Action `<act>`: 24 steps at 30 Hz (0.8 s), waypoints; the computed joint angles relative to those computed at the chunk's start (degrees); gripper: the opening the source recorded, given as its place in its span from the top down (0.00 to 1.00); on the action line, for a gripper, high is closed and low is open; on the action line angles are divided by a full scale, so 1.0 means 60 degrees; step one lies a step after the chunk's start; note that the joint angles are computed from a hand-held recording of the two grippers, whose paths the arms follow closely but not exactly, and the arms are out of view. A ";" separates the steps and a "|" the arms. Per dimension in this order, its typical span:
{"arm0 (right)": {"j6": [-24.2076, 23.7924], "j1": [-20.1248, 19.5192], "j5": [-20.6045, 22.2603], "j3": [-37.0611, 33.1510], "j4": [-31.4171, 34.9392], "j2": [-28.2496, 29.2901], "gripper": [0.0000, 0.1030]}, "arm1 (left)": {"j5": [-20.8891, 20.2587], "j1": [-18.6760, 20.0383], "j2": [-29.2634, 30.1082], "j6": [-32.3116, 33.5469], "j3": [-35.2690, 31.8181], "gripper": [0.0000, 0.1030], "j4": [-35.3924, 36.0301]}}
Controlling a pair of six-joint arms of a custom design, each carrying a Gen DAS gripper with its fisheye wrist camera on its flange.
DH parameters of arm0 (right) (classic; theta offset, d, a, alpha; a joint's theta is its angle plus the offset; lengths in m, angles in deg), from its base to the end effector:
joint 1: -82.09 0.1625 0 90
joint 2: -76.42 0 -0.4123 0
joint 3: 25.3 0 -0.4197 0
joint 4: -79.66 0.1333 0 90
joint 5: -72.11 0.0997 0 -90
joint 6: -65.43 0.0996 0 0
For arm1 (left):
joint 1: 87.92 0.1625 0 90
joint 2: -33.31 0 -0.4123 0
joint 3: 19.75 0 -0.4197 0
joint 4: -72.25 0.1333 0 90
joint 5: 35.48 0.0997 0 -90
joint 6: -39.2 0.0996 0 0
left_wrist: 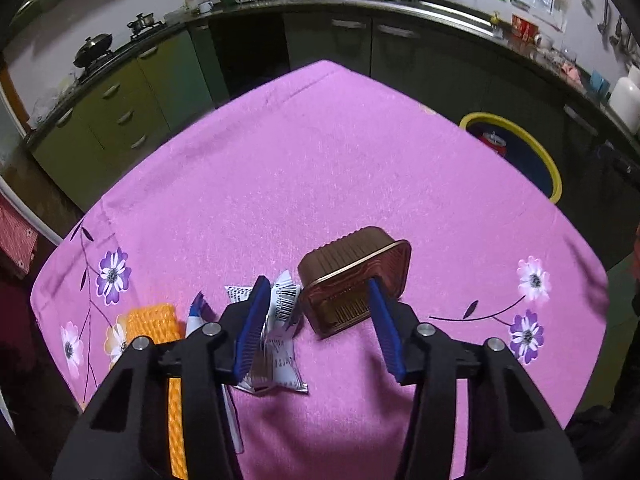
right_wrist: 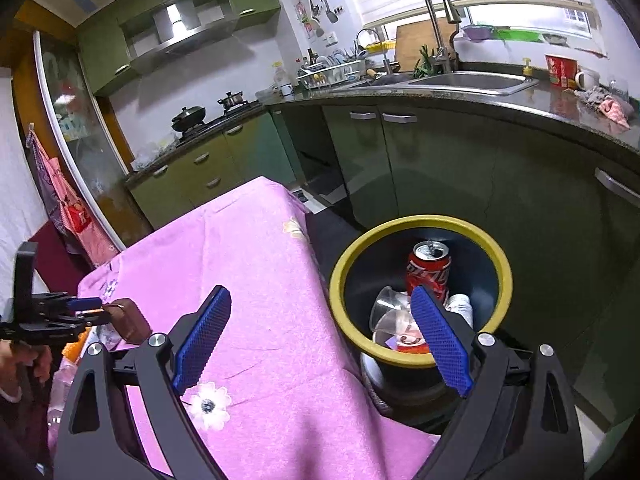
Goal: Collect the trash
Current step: 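Grasp the brown chocolate box by its rim with the left gripper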
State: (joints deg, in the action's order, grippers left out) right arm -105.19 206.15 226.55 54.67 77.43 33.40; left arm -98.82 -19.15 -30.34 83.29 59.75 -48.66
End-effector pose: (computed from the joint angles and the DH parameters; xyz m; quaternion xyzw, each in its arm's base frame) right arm 0.3806 -0.4855 0.0851 -0.0815 -0.7850 0.5394 0.2935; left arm -0.0898 -0.7227 0.3573 0.4951 0.8284 -0.0797 0.2493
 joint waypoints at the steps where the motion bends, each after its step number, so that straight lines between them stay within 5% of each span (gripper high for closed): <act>1: 0.0006 -0.0018 -0.0010 0.0003 -0.0001 0.0002 0.12 | 0.0027 0.0006 0.0034 0.0060 -0.0013 0.58 0.0014; 8: 0.0193 -0.0085 -0.0078 -0.0149 0.0252 0.0095 0.12 | 0.0352 0.0015 0.0251 0.0357 -0.0078 0.68 -0.0054; 15: 0.0283 -0.0130 -0.0184 -0.0220 0.0370 0.0136 0.12 | 0.0409 0.0048 0.0344 0.0497 -0.0140 0.93 -0.0052; 24: 0.0258 -0.0070 -0.0274 0.0029 0.0123 -0.0047 0.12 | -0.0071 -0.0048 0.0009 0.0581 0.0034 0.94 -0.0066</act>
